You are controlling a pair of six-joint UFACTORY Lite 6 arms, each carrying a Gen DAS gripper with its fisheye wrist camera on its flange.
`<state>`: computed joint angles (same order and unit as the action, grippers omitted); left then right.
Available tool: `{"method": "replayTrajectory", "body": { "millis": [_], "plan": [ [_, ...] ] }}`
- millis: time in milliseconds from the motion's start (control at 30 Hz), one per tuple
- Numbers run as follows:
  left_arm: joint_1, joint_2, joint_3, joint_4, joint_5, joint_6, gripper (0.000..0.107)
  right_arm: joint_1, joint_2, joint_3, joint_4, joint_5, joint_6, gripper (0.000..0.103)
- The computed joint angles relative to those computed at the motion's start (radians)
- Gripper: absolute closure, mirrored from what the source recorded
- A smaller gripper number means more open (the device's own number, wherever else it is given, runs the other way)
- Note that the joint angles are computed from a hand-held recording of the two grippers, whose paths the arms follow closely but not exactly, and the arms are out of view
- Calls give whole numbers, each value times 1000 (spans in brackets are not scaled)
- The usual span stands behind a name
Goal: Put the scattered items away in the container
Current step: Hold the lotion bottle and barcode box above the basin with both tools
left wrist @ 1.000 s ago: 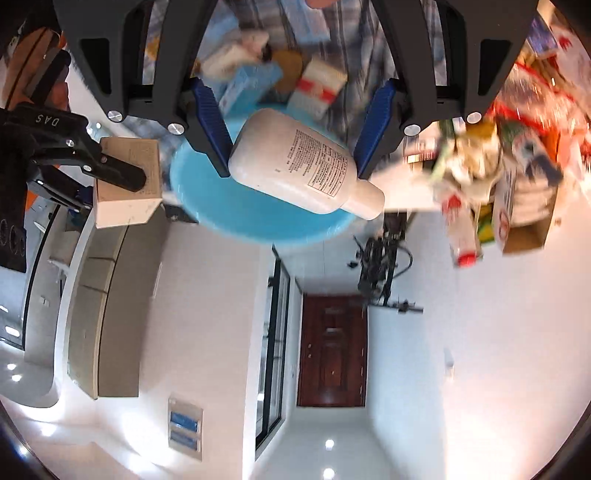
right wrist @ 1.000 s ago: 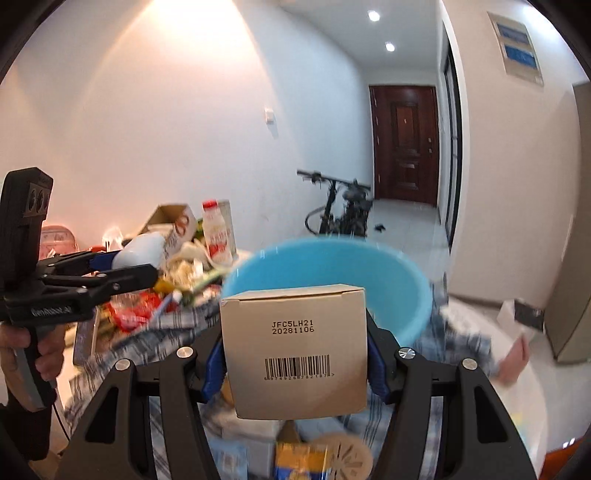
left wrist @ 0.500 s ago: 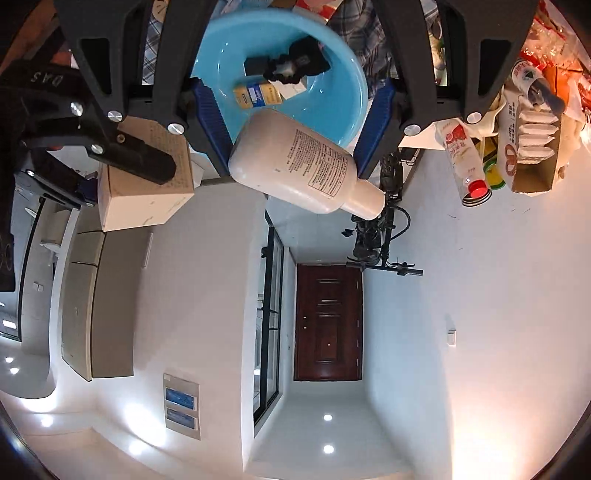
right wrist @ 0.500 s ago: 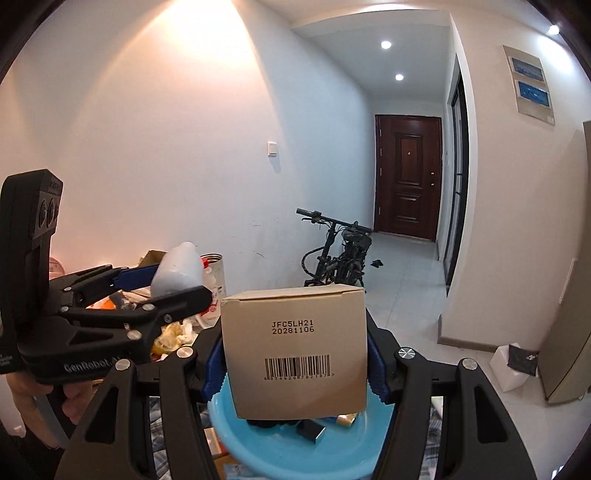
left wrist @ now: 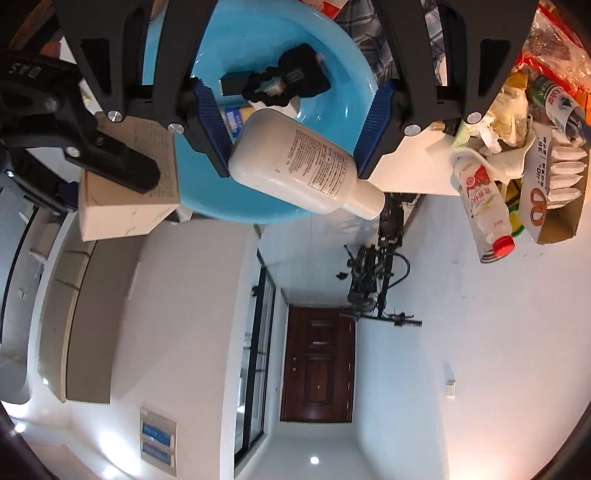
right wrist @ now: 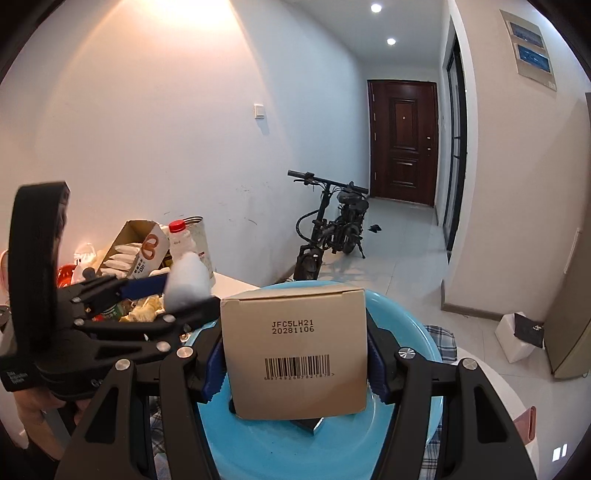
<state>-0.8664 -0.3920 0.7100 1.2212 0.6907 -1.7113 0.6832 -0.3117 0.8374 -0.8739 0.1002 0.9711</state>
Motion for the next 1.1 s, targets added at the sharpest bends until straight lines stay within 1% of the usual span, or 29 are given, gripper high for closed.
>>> {"method": "replayTrajectory", "body": {
  "millis": [133,233,267,333,433,533,567,667,800,967,1100],
  "plan": [
    [14,32,9,-14,-22,9,42,-10,23,12,45,-3,-54,40],
    [12,47,20,-17,-14,6,42,-17,20,11,104,-5,-111,40],
    [12,53,27,-18,-9,10,42,-14,20,12,91,-3,-97,40],
    [11,57,35,-18,0,12,42,-1,21,16,-24,12,19,40],
    [7,65,42,-15,16,10,42,15,6,11,-41,6,35,40],
    [16,54,37,-16,12,13,42,47,18,17,-209,42,196,40],
    [20,49,35,-17,9,15,42,53,27,21,-234,50,221,40],
    [35,35,26,-14,4,11,42,52,52,32,-215,42,204,40],
    [68,30,18,-23,-29,21,42,59,71,40,-237,51,224,40],
    [77,18,9,-22,-26,21,42,80,106,55,-314,76,303,40],
    [104,-5,-4,-30,-71,23,42,93,130,52,-413,78,414,40]
  ]
}}
